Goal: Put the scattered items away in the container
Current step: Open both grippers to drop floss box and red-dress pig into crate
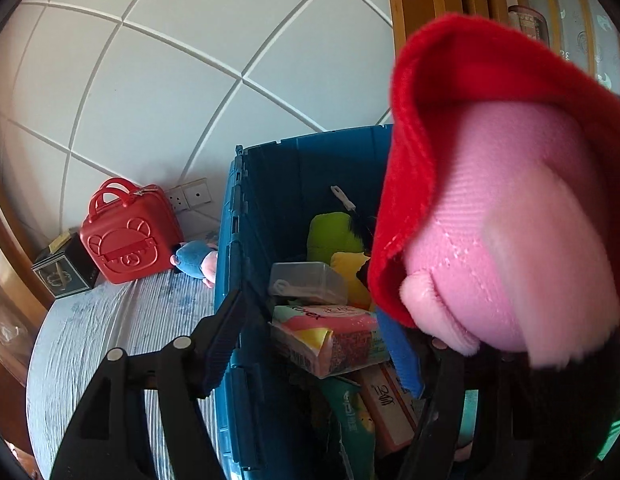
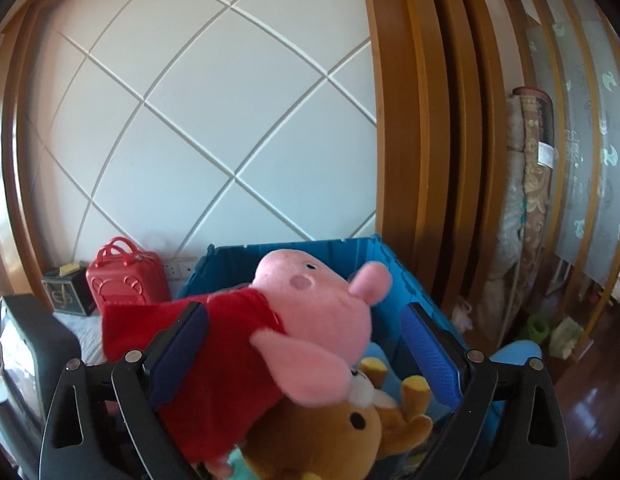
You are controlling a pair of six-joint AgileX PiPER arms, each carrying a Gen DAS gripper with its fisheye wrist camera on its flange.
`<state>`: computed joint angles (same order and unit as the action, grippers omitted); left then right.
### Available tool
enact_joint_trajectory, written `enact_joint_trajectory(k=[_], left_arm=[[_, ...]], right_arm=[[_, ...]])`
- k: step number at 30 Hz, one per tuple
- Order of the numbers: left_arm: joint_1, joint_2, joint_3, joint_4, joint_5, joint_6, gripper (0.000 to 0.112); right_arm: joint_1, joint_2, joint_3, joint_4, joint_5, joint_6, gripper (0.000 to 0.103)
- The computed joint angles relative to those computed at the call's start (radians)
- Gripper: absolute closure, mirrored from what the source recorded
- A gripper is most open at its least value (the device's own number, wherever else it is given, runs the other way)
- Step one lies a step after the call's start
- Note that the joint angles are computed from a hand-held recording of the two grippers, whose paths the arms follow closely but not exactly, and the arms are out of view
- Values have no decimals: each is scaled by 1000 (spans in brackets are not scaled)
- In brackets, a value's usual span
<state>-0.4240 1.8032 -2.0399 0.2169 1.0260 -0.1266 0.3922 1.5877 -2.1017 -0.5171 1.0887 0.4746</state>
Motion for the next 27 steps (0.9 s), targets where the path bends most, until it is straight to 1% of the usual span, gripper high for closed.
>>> enact_joint_trajectory(k=[2, 6, 7, 9, 10, 12, 16, 18, 27], left_arm=[[0, -2, 11, -15, 4, 15, 44], [-6, -17, 49, -17, -10, 19, 44], [-6, -22, 53, -16, -15, 16, 44], [-4, -32, 63, -18, -23, 15, 42], [-4, -38, 70, -18, -27, 13, 41], [-1, -59, 97, -21, -47, 12, 36], [9, -94, 135, -29, -73, 8, 35], [14, -105, 144, -31, -80, 0, 35], [-21, -207, 243, 7, -111, -70, 33]], right_arm=[[15, -49, 76, -19, 26, 14, 6], [25, -141, 257, -5, 62, 34, 6], [24, -157, 294, 5, 65, 37, 9], [8, -184, 354, 43, 43, 34, 12], [1, -187, 365, 53, 37, 32, 14], [-1, -183, 364, 46, 31, 42, 15], [1, -177, 354, 42, 21, 48, 15], [21, -170, 342, 23, 30, 61, 15], [29, -204, 350, -8, 24, 74, 4]])
